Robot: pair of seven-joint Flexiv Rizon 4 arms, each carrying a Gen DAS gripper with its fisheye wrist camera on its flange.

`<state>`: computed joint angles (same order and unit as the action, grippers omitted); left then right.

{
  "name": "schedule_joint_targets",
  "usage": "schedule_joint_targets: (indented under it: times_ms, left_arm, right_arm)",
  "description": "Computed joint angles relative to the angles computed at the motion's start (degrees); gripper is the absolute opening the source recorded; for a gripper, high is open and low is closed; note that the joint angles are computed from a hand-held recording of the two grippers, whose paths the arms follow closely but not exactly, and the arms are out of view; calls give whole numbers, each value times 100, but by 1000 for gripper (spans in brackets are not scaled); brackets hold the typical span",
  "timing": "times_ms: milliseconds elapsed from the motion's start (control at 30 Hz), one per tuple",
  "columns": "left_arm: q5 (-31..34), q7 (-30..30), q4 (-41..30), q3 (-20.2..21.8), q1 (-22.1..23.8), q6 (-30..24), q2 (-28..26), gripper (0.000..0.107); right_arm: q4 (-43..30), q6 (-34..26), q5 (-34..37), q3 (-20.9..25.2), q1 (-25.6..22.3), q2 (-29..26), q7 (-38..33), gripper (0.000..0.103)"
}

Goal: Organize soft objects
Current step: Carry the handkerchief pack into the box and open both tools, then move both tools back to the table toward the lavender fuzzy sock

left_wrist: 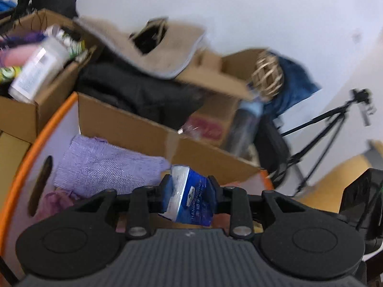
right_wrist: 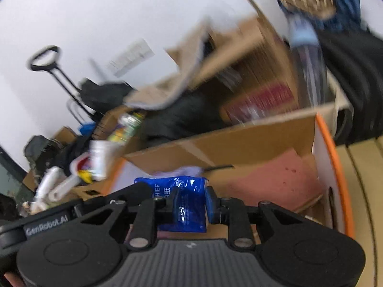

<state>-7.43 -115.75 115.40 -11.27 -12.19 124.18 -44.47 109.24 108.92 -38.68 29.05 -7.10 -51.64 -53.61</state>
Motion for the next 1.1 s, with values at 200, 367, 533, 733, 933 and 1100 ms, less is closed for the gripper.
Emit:
schedule_joint_targets:
  times_ms: [200, 367, 533, 733, 933, 1100]
  left_arm:
    - [-81, 250, -712, -303, 385, -1583, -131, 32]
    - [78, 462, -526, -137, 271, -1139, 31, 43]
    - [-132, 667, -171, 252, -164, -1067, 529, 53]
    - [-582, 736, 906, 1138, -1166, -758, 1611, 64]
    - [-3983, 3248, 2475, 1473, -3448, 1114, 2416, 94]
    - [-5887, 3576, 3333, 1380, -5242, 2934, 2377, 103]
  right_arm:
    - [-532, -262, 1476, -1730, 1865, 208, -767, 12]
    - [-428, 328, 1537, -2140, 2184, 256, -891, 17]
    - [60, 397, 1731, -2106, 2167, 780, -1177, 20]
    - [1130, 403, 2404, -2698, 2827, 1937, -1817, 37]
    - [2911, 1090, 3586, -2920, 3481, 3479, -3016, 59]
    - [4166, 1961, 5112, -2446, 3894, 4521, -3876, 71]
